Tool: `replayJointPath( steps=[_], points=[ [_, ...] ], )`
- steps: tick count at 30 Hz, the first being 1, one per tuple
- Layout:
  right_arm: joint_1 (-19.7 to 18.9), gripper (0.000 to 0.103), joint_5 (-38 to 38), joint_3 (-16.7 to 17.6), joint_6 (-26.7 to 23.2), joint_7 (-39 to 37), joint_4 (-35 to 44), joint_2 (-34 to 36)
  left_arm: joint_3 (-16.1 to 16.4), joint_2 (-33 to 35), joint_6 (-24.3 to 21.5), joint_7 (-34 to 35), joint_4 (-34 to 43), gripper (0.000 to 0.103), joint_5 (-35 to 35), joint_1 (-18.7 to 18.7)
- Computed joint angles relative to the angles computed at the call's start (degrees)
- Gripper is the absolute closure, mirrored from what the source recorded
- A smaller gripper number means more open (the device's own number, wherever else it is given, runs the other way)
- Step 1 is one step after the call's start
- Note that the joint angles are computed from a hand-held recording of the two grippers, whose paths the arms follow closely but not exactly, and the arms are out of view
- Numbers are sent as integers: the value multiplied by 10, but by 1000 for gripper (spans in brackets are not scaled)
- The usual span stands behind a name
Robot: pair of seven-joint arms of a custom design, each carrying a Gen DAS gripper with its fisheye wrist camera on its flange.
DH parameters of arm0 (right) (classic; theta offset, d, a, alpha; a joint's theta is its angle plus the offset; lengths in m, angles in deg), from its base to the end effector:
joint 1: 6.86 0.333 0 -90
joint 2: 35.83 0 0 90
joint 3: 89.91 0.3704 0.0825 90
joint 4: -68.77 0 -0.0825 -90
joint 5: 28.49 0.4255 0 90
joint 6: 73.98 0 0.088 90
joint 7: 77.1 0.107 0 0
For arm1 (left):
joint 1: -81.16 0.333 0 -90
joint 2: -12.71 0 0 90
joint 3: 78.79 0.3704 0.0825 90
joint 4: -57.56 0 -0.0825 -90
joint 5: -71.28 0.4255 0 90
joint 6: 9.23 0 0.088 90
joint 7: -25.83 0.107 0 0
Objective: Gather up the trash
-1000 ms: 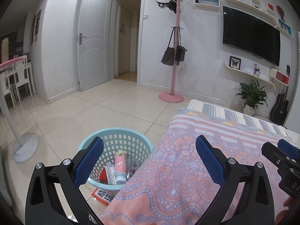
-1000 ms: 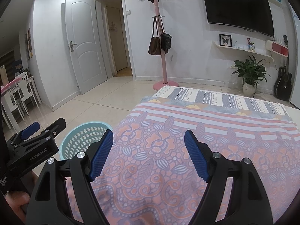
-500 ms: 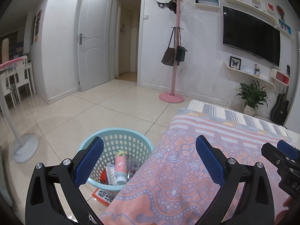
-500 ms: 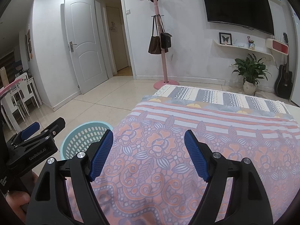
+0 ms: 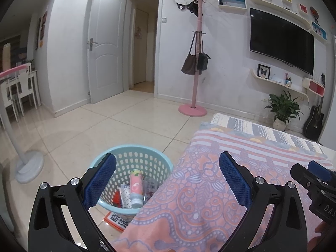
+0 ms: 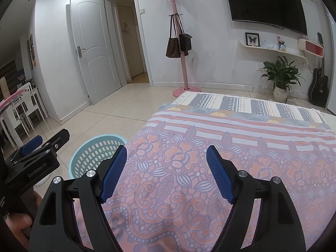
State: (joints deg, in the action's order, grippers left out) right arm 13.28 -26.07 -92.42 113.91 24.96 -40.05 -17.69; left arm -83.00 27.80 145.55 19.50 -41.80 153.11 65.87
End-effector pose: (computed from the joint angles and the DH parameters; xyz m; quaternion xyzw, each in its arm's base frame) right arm 0.6859 0.2174 0.4945 -0.6281 0.5902 -0.2523 0.4399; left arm 0.6709 -0.2676 0.5181 -0.6572 0.5353 -0.3606 0.3891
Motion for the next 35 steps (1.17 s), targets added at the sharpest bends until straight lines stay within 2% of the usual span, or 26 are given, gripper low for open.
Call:
replayJointPath(
  steps=[6,9,16,23,25,27,35],
  points=[
    [-6,29,0,6,0,-2,0,0,1,1,0,0,1,8,0,-1],
    [9,29,0,-9,0,-2,0,-1,1,1,0,1,2,8,-1,0],
    [7,29,1,-7,-1,-3,0,-1,1,1,0,1,1,8,-1,-1],
    [13,29,1,-13,0,-3,0,0,0,4,-26,14,6,8,-7,-6],
    [27,29,2,-28,-2,-1,0,0,0,5,-35,26,6,8,-26,-4],
    [13,29,3,-14,-2,-1,1,1,2,3,-33,20,3,8,-35,-2],
    [9,29,-1,-8,-1,-4,-3,-3,2,-4,-25,17,-6,8,-44,2]
  ],
)
